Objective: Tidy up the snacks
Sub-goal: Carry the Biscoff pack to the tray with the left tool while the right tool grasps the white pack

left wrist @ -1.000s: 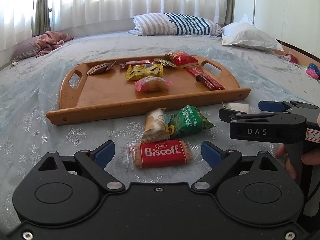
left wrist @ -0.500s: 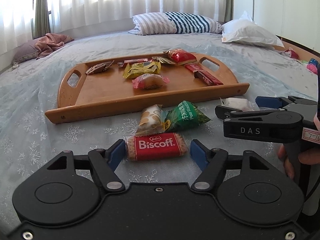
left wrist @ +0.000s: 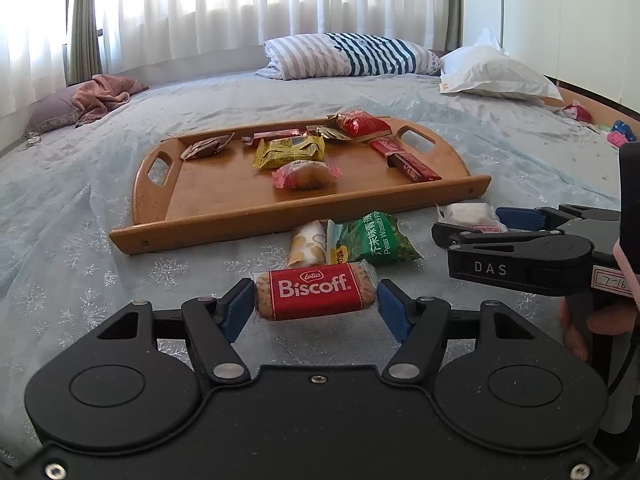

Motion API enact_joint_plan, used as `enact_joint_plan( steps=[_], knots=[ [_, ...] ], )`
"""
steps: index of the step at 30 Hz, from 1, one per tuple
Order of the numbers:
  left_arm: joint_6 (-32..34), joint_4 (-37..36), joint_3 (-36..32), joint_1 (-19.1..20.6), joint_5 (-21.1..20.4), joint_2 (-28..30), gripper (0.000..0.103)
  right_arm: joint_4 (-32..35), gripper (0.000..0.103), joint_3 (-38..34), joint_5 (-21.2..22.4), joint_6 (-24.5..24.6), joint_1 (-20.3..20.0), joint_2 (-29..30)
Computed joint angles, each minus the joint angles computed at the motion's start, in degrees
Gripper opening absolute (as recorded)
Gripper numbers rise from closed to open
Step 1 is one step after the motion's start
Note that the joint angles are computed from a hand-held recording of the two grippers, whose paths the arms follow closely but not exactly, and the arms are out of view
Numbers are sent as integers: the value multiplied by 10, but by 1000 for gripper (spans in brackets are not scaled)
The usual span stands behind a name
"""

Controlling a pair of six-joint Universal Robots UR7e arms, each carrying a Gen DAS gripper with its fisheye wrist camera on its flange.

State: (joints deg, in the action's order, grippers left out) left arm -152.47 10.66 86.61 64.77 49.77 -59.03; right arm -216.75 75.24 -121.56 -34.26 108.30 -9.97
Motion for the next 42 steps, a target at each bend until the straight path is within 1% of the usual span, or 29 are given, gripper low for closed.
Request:
enact_joint_plan(
  steps=[2,5,7,9,10,11,13,15,20,28,32,34,36,42],
  knots=[
    [-13,4,1,-1,1,-6,65,5,77,-3,-5,7,2,0],
    [-27,4,1,-1,4,-16,65,11,69,-12,-20,11,6,4],
    [-29,3,0,-1,5,-21,65,12,66,-16,-27,11,8,7],
    [-25,-4,-1,-1,4,-25,65,7,58,-21,-31,2,9,11],
    [-20,-9,-2,-1,3,-27,65,3,56,-27,-34,-10,11,15],
    [-17,-13,-2,-1,1,-28,65,0,50,-30,-35,-21,11,18],
    [-12,-18,-6,1,-1,-28,65,-3,47,-36,-38,-26,12,23],
    [-12,-17,-13,3,-2,-26,65,-3,44,-36,-39,-21,13,23],
    [-10,-11,-28,10,2,-25,64,1,42,-21,-37,10,14,9],
    [-3,0,-58,21,14,-19,63,-37,42,-12,-46,17,22,2],
    [14,0,-77,25,17,-14,63,-36,42,-18,-34,21,24,-4],
    [20,8,-93,30,26,-8,63,-30,42,-25,-25,24,24,-5],
    [11,33,-121,36,35,3,63,-20,42,-37,-17,24,25,-3],
    [4,82,-201,49,48,39,63,21,42,-84,12,26,23,9]
  ],
)
